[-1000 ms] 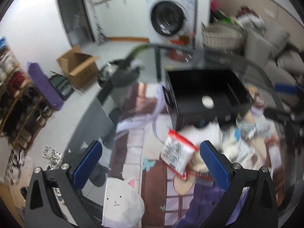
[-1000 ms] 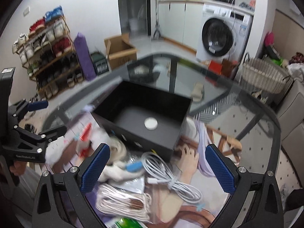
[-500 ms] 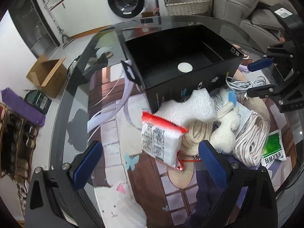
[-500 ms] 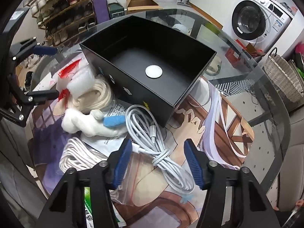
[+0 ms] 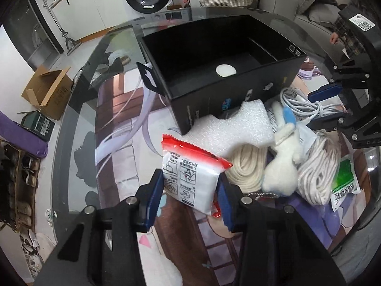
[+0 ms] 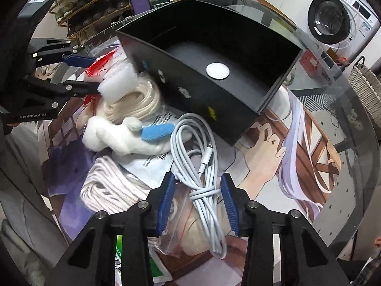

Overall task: Organize soft objects
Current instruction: 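Grasp the red-and-white snack bag with the left tool while the right tool grasps the white cable, then lift the snack bag with the left tool while the right tool lifts the white cable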

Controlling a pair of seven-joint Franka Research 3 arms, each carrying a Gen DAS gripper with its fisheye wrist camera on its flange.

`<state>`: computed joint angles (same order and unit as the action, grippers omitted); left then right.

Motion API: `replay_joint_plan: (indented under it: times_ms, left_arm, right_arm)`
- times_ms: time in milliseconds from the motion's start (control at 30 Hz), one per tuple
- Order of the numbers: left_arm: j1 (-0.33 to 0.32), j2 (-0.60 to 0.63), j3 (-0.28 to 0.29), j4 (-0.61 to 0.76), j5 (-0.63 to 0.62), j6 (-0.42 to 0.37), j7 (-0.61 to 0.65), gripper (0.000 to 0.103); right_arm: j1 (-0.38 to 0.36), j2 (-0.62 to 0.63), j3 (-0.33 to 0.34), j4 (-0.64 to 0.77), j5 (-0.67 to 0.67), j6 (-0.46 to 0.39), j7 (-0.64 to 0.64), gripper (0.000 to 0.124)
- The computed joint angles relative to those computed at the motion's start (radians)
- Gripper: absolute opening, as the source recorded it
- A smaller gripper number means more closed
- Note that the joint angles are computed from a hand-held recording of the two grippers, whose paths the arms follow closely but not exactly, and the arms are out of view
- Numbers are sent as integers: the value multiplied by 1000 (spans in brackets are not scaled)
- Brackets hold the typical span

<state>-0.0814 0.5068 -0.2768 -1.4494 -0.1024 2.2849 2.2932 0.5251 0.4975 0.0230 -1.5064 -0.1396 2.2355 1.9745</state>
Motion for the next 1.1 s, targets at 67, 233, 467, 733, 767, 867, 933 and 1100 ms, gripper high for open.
replay_joint_plan:
  times_ms: [67, 233, 467, 733, 767, 867, 933, 1100]
  left_arm:
    - [8, -3, -4, 2, -10, -20, 7, 42]
    - [3, -6, 6, -4, -1, -12, -3, 42]
    - [0, -11, 5, -14, 8, 3, -17, 42]
    - [38, -74, -18, -80, -67, 62, 27, 42]
    - [48, -94, -26, -101, -93, 85, 45, 42]
    - [74, -149, -47, -165, -193, 185, 93, 42]
    - [90, -184, -62, -214, -280, 283, 127, 41]
    - [157, -252, -142, -300, -623, 498, 357, 42]
  right_arm:
    - [-4, 0, 5, 0, 9, -2, -12, 39]
    - [8, 28, -9, 28, -18, -14, 3, 44]
    - [14, 69, -12, 59, -9, 3, 11, 28]
    - [46, -3, -12, -31, -34, 80, 51, 28]
    - [51, -19, -13, -45, -45, 100, 63, 28]
    - [78, -68, -32, -97, -117, 211, 138, 28]
    - [120, -97, -75, -134, -225, 322, 266, 28]
    - [245, -129, -208, -169, -628, 473, 669, 28]
